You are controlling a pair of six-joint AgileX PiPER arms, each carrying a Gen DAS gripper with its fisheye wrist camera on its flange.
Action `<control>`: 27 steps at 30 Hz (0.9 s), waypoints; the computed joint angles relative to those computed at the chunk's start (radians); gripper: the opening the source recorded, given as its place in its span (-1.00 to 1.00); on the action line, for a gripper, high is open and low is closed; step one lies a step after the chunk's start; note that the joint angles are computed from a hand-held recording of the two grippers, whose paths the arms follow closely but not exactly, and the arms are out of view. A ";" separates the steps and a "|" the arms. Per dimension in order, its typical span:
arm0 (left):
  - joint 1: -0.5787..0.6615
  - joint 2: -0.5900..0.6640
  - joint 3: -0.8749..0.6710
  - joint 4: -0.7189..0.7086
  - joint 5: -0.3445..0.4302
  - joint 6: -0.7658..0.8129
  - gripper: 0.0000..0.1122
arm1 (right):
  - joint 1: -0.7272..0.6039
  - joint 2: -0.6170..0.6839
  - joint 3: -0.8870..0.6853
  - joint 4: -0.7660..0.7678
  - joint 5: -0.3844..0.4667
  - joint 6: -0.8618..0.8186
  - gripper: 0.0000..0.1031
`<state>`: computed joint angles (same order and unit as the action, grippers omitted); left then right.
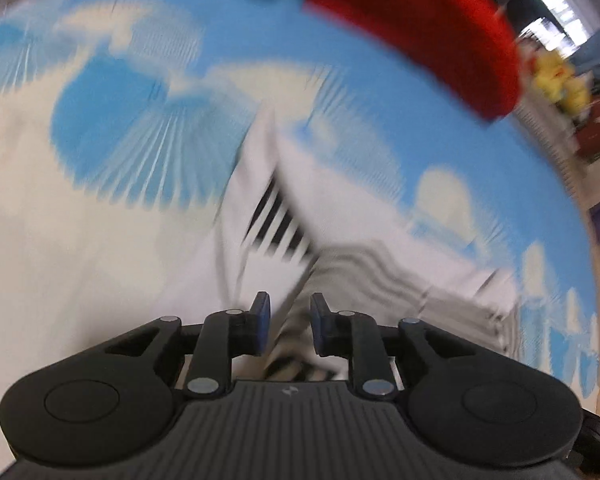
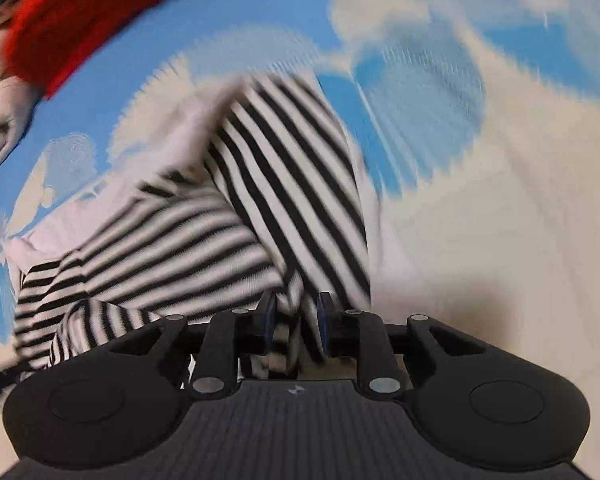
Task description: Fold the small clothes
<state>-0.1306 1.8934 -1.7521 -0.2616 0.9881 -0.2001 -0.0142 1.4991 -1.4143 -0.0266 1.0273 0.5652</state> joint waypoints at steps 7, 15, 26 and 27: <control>0.007 0.039 0.009 -0.143 0.034 0.083 -0.61 | -0.077 -0.047 0.068 0.354 -0.137 -0.331 -0.52; -0.039 0.069 -0.041 0.060 0.131 -0.020 -0.90 | -0.054 0.081 -0.009 0.294 0.074 -0.305 -0.50; -0.041 0.065 0.004 0.036 0.118 0.057 -0.81 | -0.140 0.004 0.097 0.284 0.005 -0.262 -0.36; -0.037 0.039 0.037 0.016 0.078 0.082 -0.77 | -0.144 -0.012 0.099 0.291 0.001 -0.268 -0.36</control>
